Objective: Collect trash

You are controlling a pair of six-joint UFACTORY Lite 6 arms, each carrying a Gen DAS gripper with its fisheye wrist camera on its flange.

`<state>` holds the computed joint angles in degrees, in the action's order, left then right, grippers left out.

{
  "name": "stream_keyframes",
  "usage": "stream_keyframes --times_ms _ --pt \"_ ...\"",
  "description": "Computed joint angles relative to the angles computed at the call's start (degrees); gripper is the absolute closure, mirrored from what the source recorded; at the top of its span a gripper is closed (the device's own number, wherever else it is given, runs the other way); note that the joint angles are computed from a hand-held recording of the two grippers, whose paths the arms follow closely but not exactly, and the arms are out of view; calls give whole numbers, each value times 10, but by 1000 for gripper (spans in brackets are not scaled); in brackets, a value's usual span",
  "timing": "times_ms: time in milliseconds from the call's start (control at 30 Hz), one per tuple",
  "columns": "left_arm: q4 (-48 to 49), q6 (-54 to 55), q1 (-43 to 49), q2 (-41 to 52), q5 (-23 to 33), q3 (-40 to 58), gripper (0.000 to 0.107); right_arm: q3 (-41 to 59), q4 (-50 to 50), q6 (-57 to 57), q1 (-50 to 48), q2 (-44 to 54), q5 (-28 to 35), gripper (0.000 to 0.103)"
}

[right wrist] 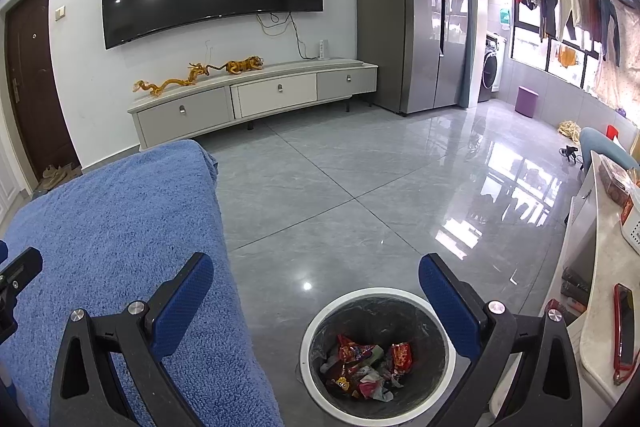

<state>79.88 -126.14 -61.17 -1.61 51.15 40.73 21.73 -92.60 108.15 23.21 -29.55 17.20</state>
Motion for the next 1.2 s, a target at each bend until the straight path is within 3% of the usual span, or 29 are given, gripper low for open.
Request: stream_keyframes --times_ms 1200 --pt "-13 13 -15 -19 7 -1 17 -7 -11 16 8 -6 9 0"
